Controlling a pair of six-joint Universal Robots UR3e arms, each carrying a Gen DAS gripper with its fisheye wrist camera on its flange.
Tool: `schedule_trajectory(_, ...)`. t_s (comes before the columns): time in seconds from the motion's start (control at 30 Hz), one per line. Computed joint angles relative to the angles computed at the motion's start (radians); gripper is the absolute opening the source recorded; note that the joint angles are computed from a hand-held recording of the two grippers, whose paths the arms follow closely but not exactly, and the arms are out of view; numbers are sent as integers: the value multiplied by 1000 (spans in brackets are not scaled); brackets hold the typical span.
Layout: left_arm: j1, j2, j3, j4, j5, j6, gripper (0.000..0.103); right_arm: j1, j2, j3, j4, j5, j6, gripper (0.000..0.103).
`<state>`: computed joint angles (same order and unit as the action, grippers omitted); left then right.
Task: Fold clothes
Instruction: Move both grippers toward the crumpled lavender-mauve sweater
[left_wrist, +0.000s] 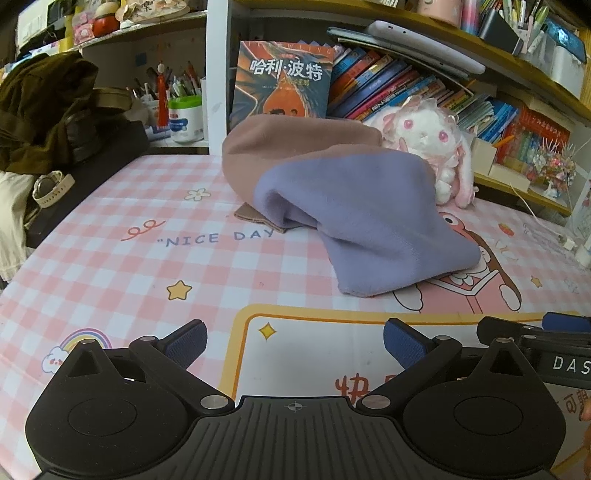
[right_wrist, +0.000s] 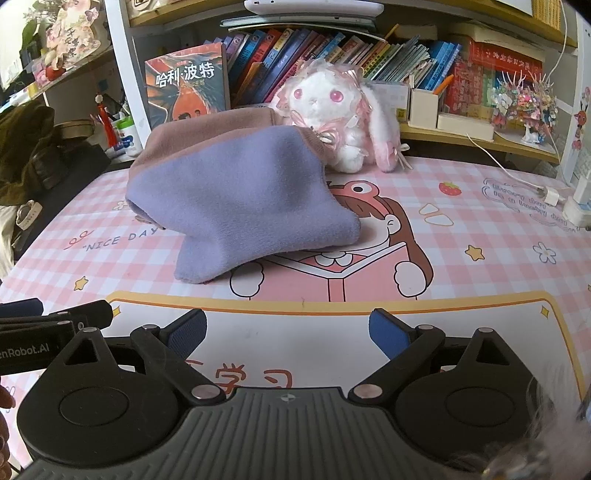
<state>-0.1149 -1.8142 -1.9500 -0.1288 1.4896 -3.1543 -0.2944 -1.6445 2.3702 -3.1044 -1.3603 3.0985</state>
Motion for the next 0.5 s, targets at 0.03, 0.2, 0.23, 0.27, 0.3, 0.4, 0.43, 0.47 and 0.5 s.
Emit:
schedule_trajectory(0.03, 0, -1, 4, -7, -2, 1, 103, 0, 1, 0, 0, 0, 1, 95)
schedule_trajectory(0.2, 11, -9, 20, -38, -32, 7, 103, 0, 13, -11, 5, -5, 6, 95)
schedule_trajectory(0.23, 12, -12, 21, -39, -37, 8, 103, 0, 16, -13, 7, -5, 7, 95)
schedule_trajectory(0.27, 15, -13, 21, -36, -44, 8, 103, 0, 19, -16, 8, -5, 8, 95)
schedule_trajectory(0.3, 18, -15, 19, -31, -52, 9, 103, 0, 22, -18, 8, -6, 9, 95)
schedule_trajectory(0.4, 21, -22, 21, -21, -61, 8, 103, 0, 34, -25, 8, -6, 12, 95)
schedule_trajectory(0.43, 20, -25, 23, -20, -61, 7, 103, 0, 37, -28, 10, -5, 13, 95)
schedule_trajectory(0.47, 20, -28, 24, -20, -62, 7, 103, -1, 42, -31, 11, -5, 14, 95)
schedule_trajectory(0.5, 24, -29, 21, -13, -67, 6, 103, -2, 47, -35, 14, -3, 15, 95)
